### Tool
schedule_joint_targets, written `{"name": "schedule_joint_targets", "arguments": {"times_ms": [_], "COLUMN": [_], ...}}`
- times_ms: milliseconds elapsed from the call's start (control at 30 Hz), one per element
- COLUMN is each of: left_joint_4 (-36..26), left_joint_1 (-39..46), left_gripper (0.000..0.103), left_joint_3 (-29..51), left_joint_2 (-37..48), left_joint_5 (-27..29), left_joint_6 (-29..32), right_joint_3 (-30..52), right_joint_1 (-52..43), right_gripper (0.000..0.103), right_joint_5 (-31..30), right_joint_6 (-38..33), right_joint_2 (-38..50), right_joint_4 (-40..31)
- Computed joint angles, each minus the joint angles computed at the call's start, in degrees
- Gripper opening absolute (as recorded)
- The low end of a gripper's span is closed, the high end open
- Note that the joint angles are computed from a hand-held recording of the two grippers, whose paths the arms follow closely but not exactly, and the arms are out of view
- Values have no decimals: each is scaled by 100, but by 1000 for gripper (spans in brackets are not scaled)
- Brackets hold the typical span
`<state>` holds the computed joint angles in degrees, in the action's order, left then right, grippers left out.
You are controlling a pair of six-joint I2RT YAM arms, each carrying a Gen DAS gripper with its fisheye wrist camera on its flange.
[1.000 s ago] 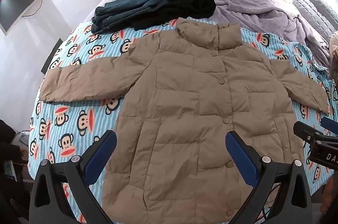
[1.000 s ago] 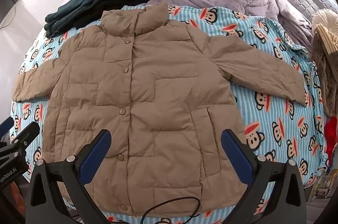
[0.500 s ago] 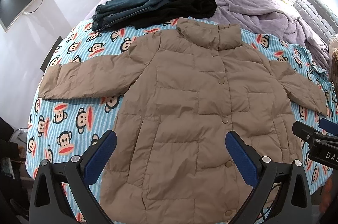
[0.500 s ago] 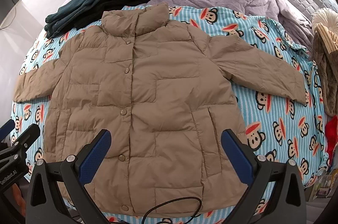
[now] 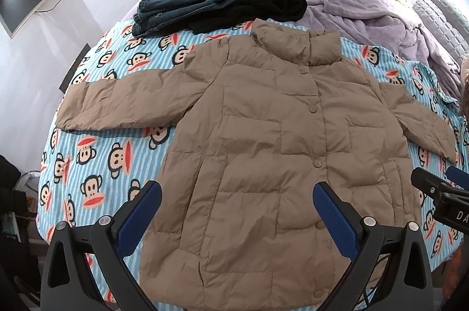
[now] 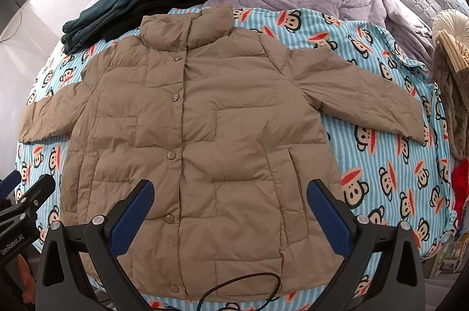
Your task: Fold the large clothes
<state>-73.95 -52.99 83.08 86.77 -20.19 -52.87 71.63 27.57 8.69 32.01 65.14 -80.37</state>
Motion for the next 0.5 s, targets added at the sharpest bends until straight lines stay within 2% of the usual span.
{"name": "schedule_joint_targets", "arguments": {"times_ms": [500], "left_joint_4": [-34], "left_joint_1": [22], "left_gripper": [103], "left_joint_3": [-34], "left_joint_2": [54], "left_joint_5": [135], "left_joint_6": [32], "right_joint_3": [117], "right_joint_1": [3], "right_gripper": [103], "right_joint_5": [-5], "right_joint_6": [26], "right_joint_2": [88], "right_joint_4": [-41]}}
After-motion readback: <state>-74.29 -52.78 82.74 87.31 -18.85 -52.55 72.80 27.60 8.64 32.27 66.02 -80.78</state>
